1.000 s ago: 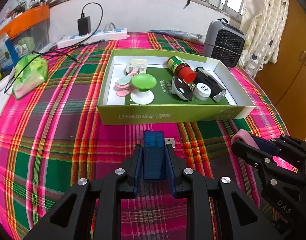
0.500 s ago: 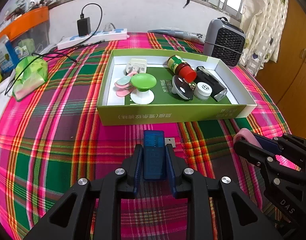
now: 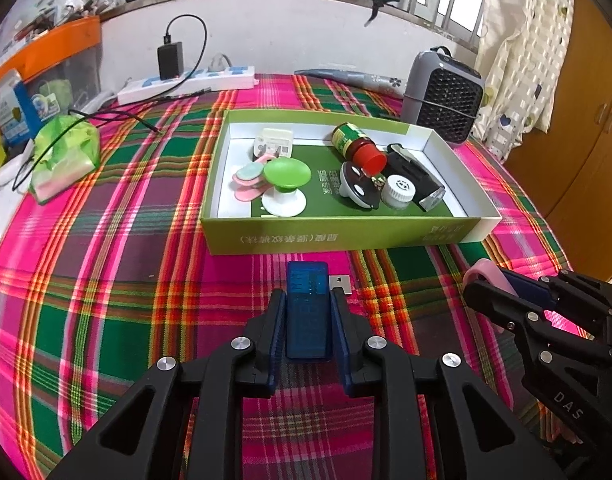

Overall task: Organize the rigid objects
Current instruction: 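Carry the blue USB stick and pink clip over the green box and lower them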

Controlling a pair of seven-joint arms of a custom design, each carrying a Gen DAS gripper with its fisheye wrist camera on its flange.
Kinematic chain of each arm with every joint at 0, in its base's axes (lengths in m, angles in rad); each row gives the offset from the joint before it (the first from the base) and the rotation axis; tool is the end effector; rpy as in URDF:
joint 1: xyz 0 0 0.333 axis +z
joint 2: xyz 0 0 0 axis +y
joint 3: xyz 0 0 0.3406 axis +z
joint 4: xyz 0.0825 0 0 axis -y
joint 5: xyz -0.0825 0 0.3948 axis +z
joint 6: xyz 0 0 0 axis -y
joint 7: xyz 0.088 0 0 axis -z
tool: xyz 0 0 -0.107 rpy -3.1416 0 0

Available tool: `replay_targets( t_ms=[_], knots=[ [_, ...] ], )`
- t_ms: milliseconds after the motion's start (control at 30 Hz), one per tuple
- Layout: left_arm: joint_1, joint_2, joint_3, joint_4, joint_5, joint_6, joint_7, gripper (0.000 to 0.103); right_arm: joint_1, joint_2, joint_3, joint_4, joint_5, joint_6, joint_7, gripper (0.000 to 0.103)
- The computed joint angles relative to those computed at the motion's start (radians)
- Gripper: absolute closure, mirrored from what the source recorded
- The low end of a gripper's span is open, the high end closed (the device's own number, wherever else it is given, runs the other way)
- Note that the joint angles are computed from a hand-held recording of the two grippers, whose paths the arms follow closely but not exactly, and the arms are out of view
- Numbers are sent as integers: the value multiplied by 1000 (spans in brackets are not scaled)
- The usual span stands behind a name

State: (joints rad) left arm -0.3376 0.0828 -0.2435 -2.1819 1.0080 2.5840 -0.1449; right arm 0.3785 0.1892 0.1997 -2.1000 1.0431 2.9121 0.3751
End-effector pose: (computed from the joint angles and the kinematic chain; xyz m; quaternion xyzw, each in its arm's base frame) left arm 0.4759 -0.3287 0.3978 -0.7688 0.5410 -0.2442 0.2381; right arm 0.5423 0.2852 0.3960 -0.8588 0.3477 -0.1058 0.3610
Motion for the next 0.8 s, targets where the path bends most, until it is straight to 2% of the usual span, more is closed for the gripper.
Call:
replay_targets(
  t_ms=[433,800],
  knots=[
    [7,-28,-2,15,37,4,-5,82,2,-26,-5,7,41,13,-26,84],
    [29,-9,11,70,55,36,32,82,2,8,-15,69,-36,10,53,84]
  ],
)
